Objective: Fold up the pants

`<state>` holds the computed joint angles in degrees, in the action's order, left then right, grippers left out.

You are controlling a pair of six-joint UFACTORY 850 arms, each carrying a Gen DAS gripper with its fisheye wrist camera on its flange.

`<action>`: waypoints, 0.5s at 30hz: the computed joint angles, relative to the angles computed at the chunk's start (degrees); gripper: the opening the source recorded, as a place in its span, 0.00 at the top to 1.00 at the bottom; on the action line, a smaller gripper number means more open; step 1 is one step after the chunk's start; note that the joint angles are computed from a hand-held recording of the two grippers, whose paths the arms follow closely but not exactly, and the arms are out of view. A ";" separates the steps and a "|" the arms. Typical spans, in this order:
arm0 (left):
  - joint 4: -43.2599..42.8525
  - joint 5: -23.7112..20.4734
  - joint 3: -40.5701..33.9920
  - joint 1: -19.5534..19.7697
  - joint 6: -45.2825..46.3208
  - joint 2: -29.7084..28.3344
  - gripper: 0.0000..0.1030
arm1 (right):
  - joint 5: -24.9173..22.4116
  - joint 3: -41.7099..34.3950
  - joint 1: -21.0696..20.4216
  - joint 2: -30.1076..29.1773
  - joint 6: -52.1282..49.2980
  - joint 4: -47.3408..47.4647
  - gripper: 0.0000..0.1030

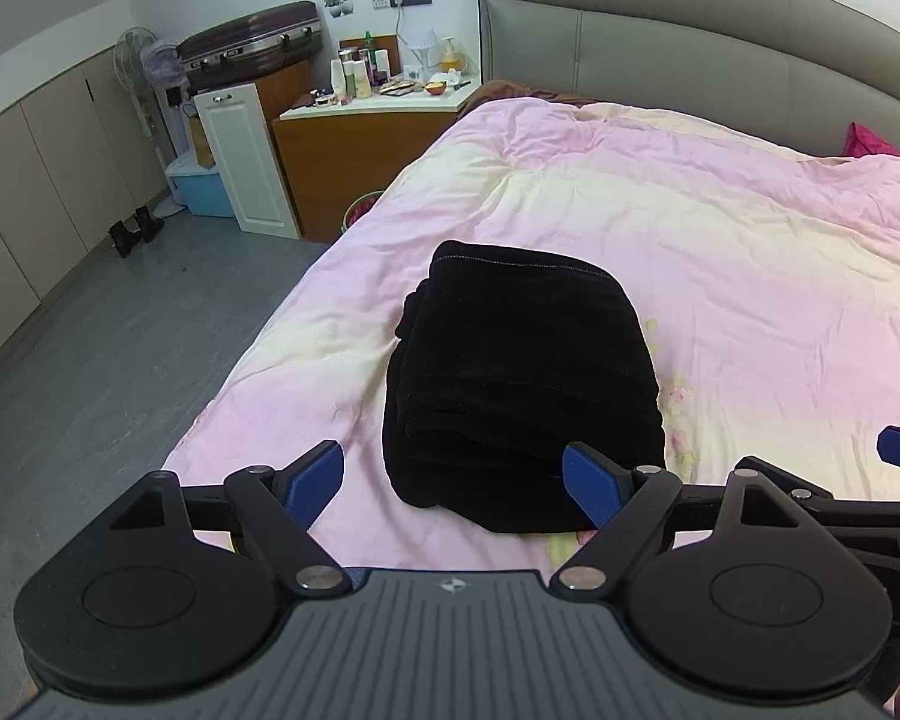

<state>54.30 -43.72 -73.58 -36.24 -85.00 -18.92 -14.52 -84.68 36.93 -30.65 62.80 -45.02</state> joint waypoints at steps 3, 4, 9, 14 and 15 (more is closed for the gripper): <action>-0.03 -0.31 0.00 -0.23 -0.03 0.00 0.06 | -0.11 0.27 -0.03 0.34 0.60 -0.29 0.05; -0.11 -0.54 0.02 -0.36 -0.04 -0.01 0.06 | -0.29 0.25 -0.01 0.33 0.57 -0.28 0.05; -0.56 -1.02 0.20 -0.58 0.28 0.11 0.06 | -1.58 0.10 0.27 0.41 -0.13 0.25 0.05; -0.54 -1.03 0.24 -0.63 0.21 0.13 0.06 | -2.28 0.20 0.37 0.78 -0.17 0.24 0.05; -0.51 -1.04 0.24 -0.64 0.23 0.15 0.06 | -2.16 0.33 0.33 0.86 -0.20 0.30 0.05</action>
